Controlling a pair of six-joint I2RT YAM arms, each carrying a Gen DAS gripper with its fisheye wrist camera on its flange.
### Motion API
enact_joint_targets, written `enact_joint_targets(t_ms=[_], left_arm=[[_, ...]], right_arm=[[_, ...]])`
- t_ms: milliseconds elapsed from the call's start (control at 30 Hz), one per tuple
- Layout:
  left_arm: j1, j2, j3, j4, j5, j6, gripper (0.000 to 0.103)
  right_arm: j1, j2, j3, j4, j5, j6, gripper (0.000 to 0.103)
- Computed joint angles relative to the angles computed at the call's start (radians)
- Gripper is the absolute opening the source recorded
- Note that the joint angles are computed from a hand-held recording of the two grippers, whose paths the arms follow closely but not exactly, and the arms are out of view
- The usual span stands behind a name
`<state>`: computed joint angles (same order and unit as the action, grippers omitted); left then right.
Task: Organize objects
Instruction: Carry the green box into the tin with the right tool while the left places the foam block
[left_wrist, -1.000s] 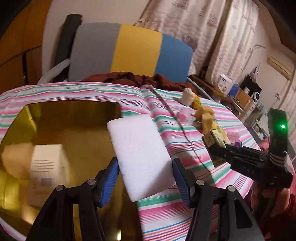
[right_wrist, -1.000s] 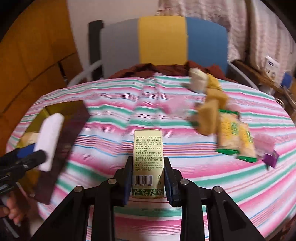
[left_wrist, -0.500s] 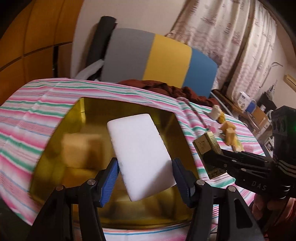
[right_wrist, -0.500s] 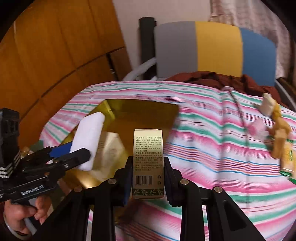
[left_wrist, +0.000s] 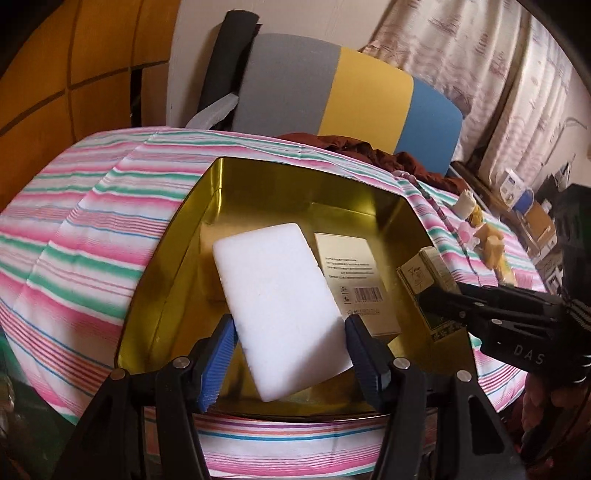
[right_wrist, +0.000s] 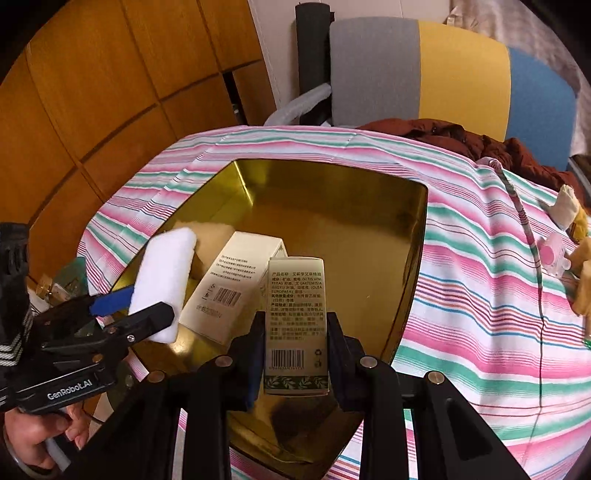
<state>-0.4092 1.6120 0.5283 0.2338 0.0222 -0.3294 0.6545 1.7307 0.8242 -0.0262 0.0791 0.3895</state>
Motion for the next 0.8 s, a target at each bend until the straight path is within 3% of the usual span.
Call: enact_joint_targets(t_ms=[133, 233, 400, 533, 633, 700, 800], left_arm=[[0.025, 0.022, 0.011, -0.02, 0.029, 0.024, 0.061], [0.032, 0.011, 0.009, -0.023, 0.07, 0.054, 0.061], [-0.024, 0.051, 0.057, -0.069, -0.039, 0.11, 0.066], [-0.048, 0.108, 0.094, -0.125, -0.153, 0.098, 0.067], [-0.003, 0.068, 0.06, -0.098, -0.1, 0.064, 0.067], [0.025, 0.013, 0.023, -0.063, -0.059, 0.035, 0.075], [0.043, -0.055, -0.017, -0.028, -0.086, 0.002, 0.079]], right_arm=[[0.007, 0.006, 0.003, -0.003, -0.011, 0.006, 0.031], [0.015, -0.001, -0.005, 0.007, -0.001, 0.011, 0.037], [0.009, -0.036, -0.045, 0.04, -0.001, 0.032, 0.043], [0.004, -0.052, -0.065, 0.055, 0.001, 0.048, 0.044], [0.001, -0.074, -0.085, 0.064, 0.005, 0.054, 0.044], [-0.002, -0.086, -0.096, 0.069, 0.009, 0.055, 0.045], [-0.005, -0.098, -0.107, 0.077, 0.012, 0.061, 0.045]])
